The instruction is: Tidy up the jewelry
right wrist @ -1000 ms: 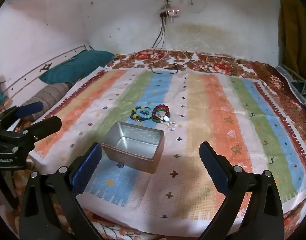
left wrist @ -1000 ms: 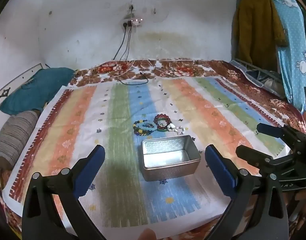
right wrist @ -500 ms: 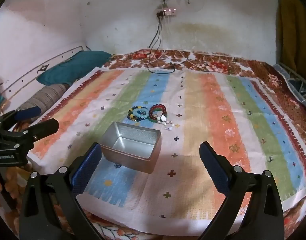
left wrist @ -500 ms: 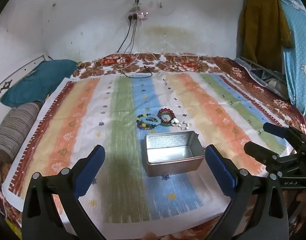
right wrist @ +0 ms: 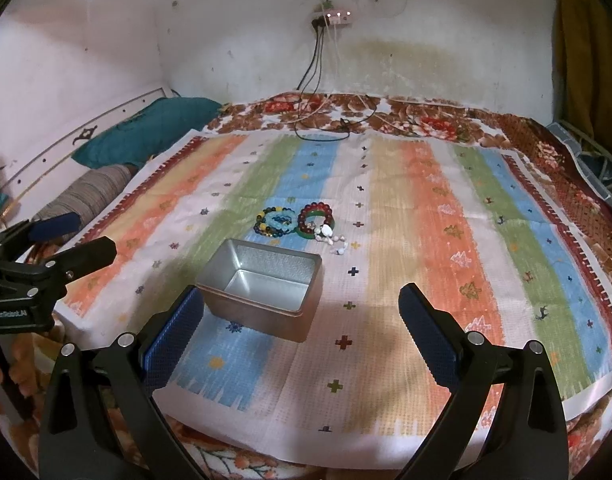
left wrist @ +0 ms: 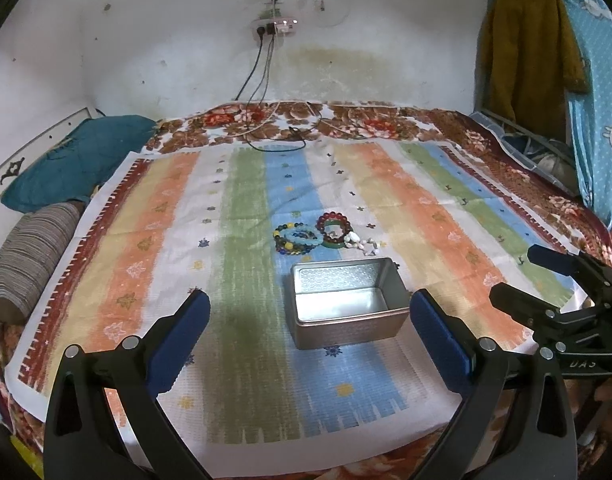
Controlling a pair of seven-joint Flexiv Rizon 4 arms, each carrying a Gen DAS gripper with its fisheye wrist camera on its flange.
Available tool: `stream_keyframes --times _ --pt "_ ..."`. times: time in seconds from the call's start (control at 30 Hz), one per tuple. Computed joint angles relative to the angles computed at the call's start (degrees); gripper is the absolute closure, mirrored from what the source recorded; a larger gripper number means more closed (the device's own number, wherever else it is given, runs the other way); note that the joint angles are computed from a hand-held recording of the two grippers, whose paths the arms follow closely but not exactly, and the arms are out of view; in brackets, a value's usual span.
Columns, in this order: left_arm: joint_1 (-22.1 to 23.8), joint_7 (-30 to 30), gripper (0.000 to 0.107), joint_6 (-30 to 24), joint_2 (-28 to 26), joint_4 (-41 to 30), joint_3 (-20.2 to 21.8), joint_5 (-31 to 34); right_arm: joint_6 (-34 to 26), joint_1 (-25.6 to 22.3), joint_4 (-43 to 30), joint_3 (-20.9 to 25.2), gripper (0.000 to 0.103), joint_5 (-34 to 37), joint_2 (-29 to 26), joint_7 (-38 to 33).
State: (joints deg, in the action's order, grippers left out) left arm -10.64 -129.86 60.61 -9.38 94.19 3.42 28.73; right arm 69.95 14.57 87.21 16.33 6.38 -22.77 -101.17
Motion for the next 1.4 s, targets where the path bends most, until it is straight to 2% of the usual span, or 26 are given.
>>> stream_keyframes --times 1.03,1.4 --pt "0.39 -0.03 0.009 -2.53 -0.22 -0.49 -0.30 -1.23 -2.78 -0.07 -1.77 -0.37 0.004 0.10 -1.06 1.53" --pt "0.67 1.73 0.009 -6.00 -1.97 -3.17 -0.08 -3.21 -4.89 1.26 -4.60 -1.63 0.004 -1.66 -2.79 3.07"
